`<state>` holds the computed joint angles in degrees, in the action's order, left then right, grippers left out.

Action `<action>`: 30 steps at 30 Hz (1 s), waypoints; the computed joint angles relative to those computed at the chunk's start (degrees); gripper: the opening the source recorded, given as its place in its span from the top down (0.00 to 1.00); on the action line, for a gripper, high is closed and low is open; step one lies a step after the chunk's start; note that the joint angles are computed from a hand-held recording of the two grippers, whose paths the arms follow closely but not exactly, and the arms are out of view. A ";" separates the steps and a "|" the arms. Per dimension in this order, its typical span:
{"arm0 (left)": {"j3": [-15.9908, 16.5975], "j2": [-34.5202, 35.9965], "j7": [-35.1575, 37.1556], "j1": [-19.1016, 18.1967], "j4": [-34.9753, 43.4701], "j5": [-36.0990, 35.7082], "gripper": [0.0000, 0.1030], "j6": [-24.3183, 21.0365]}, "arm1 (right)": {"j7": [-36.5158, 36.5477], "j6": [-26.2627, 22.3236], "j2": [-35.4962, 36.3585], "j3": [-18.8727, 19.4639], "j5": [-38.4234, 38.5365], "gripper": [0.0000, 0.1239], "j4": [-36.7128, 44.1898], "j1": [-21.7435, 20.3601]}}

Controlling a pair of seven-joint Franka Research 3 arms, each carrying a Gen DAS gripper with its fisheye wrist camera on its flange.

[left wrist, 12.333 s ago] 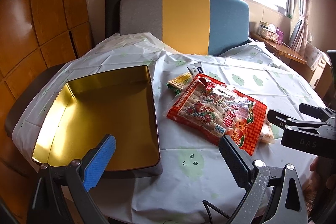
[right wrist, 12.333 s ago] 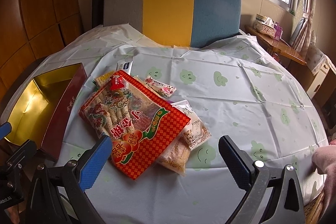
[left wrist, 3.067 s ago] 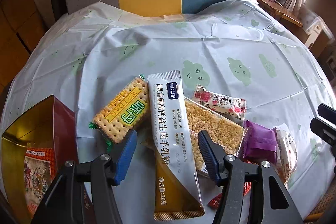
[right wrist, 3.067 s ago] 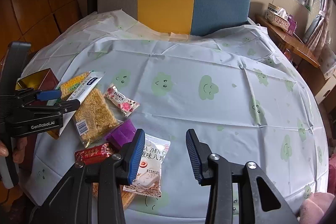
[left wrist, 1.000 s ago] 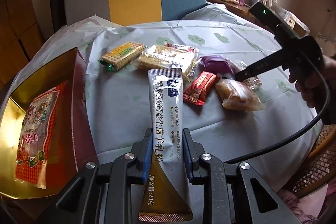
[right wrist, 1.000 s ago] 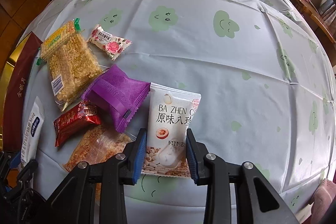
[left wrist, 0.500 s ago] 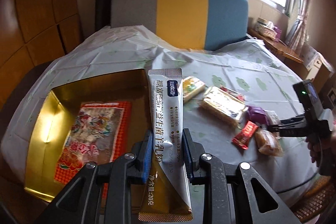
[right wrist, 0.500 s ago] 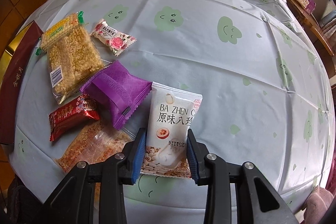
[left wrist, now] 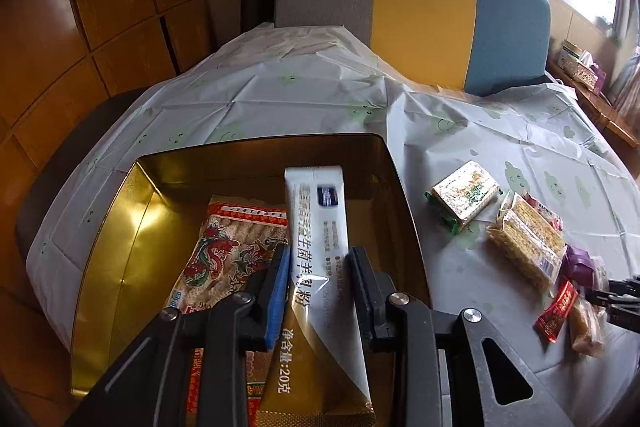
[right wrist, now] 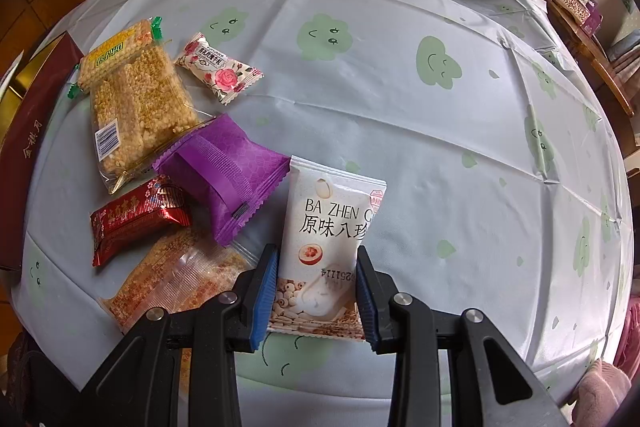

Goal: Organize snacks
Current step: 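Carry the white sachet over the tin and lower it inside, then grasp the white BA ZHEN bun pack with the right gripper and place it in the tin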

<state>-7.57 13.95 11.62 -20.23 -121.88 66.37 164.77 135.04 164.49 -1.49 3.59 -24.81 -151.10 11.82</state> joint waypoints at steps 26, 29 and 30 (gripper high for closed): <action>-5.96 -14.98 -18.77 3.67 -13.20 16.06 0.67 -1.53 | 6.04 0.61 -1.81 0.20 -5.53 0.73 -0.78 -0.81; -6.17 -16.34 -19.71 4.63 -14.71 16.16 0.67 -1.58 | 11.72 2.36 -3.62 0.96 -9.89 0.73 -1.72 -3.24; -6.23 -16.75 -19.88 4.92 -15.21 16.06 0.67 -1.70 | 13.04 3.65 -4.31 1.21 -10.82 0.73 -2.30 -4.12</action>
<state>-13.80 -2.80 -8.26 -15.31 -137.09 82.42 163.07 148.08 168.14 -5.80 4.80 -35.63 -153.40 7.70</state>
